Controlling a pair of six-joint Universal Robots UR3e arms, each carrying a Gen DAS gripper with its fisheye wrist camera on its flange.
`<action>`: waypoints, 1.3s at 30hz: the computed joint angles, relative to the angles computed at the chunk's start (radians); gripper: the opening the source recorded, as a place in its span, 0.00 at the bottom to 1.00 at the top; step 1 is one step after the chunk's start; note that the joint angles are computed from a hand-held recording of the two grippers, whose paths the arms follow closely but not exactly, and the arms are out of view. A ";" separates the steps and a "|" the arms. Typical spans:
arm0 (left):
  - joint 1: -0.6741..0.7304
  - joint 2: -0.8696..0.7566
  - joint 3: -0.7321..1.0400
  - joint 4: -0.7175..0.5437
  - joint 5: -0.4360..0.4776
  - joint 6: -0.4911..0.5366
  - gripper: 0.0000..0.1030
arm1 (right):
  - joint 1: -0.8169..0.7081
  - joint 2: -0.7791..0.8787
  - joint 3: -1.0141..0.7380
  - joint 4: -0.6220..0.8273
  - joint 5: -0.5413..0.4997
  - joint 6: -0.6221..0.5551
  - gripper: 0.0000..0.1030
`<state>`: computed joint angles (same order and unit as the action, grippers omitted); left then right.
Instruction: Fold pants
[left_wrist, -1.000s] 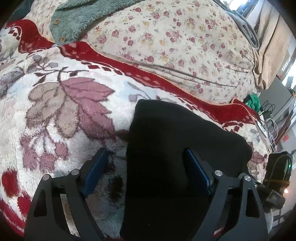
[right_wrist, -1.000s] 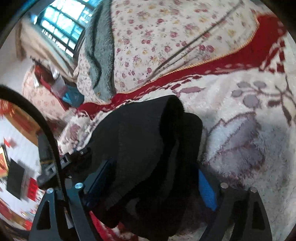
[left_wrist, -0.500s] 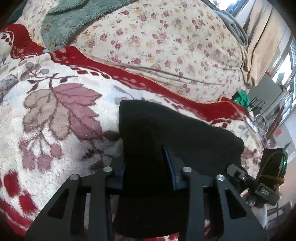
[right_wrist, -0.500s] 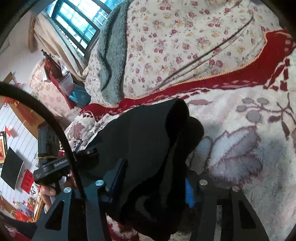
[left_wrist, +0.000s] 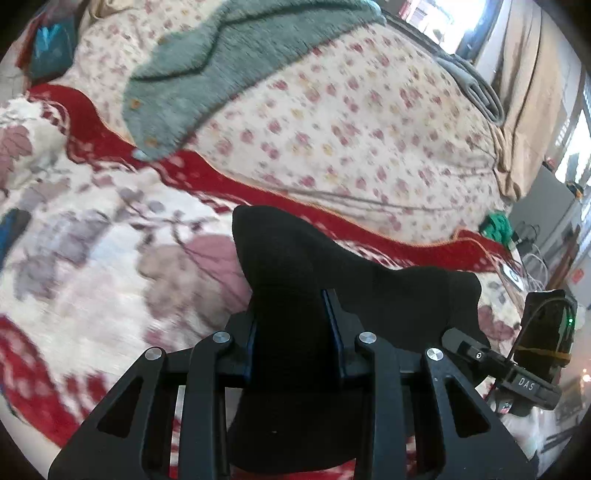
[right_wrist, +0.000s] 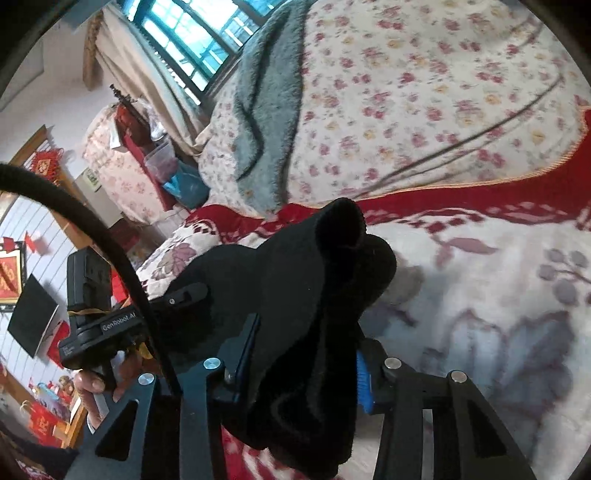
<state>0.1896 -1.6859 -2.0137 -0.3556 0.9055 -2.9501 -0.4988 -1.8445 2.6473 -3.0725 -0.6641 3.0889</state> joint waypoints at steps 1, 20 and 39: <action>0.015 0.005 0.008 -0.008 0.005 0.006 0.29 | 0.064 0.101 -0.051 -0.095 -0.029 0.058 0.41; 0.240 -0.176 0.237 -0.122 0.009 0.019 0.29 | 0.534 0.841 -0.898 -0.151 -0.237 0.352 0.41; 0.247 -0.204 0.214 -0.158 0.145 -0.051 0.54 | 0.614 0.818 -0.956 0.048 -0.474 0.271 0.59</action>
